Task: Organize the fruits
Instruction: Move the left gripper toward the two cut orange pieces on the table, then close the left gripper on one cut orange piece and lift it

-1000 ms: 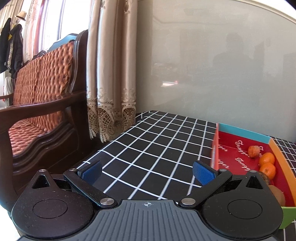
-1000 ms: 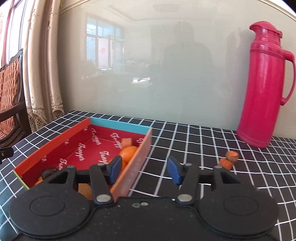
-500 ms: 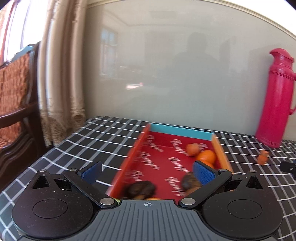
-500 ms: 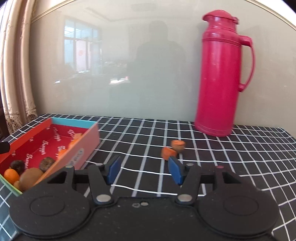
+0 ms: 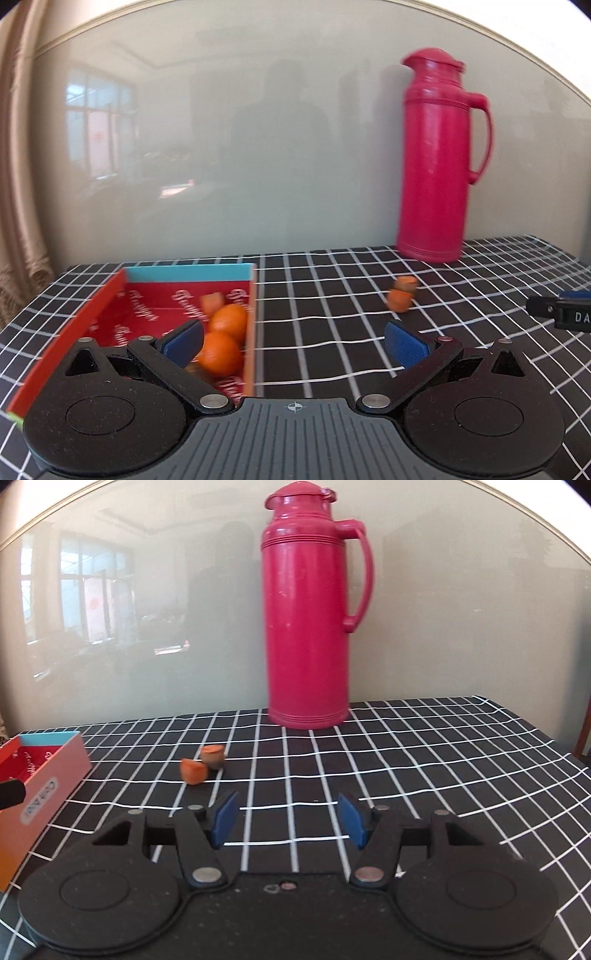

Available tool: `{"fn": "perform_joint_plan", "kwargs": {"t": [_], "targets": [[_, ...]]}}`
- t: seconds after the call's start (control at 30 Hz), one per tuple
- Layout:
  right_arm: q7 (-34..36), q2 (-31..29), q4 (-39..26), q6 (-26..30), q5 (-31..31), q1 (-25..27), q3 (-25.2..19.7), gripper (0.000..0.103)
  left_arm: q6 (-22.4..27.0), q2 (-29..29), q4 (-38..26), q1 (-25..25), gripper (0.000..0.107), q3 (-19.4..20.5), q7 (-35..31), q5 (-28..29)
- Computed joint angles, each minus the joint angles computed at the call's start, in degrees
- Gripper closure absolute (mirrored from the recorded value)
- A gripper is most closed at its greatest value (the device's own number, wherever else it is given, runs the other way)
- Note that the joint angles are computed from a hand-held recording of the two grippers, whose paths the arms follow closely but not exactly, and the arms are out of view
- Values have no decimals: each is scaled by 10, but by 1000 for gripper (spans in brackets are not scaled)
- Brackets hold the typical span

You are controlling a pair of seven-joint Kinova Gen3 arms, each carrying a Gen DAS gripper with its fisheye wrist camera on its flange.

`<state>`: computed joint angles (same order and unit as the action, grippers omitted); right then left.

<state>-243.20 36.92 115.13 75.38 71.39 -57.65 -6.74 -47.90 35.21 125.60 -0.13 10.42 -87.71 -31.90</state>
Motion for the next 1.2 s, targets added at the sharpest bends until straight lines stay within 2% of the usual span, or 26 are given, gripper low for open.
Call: {"fn": "perform_joint_plan", "kwargs": {"t": [0.23,0.37,0.5,0.57,0.63,0.93,1.03,1.07,1.13,1.2], "targets": [[-48,-9,42,8,-19,-3,-7,43,10,8,-10,29,4,17,9,8],[-67,-10,59,6,-34,0,-12,43,31,20,-33,44,4,25,21,3],[-96,-13,80,7,-51,1,-15,43,49,28,-51,88,5,15,-13,38],[-105,-15,88,6,-57,4,-16,43,72,30,-64,101,5,19,-20,46],[-119,-17,98,3,-57,9,-15,43,72,34,-69,112,5,23,-28,58],[-107,-13,110,-9,-37,41,-12,43,129,54,-133,156,5,32,-38,109],[-113,-17,117,-21,-25,56,-10,43,139,64,-154,178,5,21,-51,141],[-114,-19,120,-26,-19,64,-9,43,142,68,-162,187,6,15,-58,154],[-112,-21,121,-33,-10,75,-8,43,168,76,-182,189,18,21,-59,157],[-108,-21,120,-35,-2,83,-6,43,191,84,-201,191,18,25,-58,160]]}}
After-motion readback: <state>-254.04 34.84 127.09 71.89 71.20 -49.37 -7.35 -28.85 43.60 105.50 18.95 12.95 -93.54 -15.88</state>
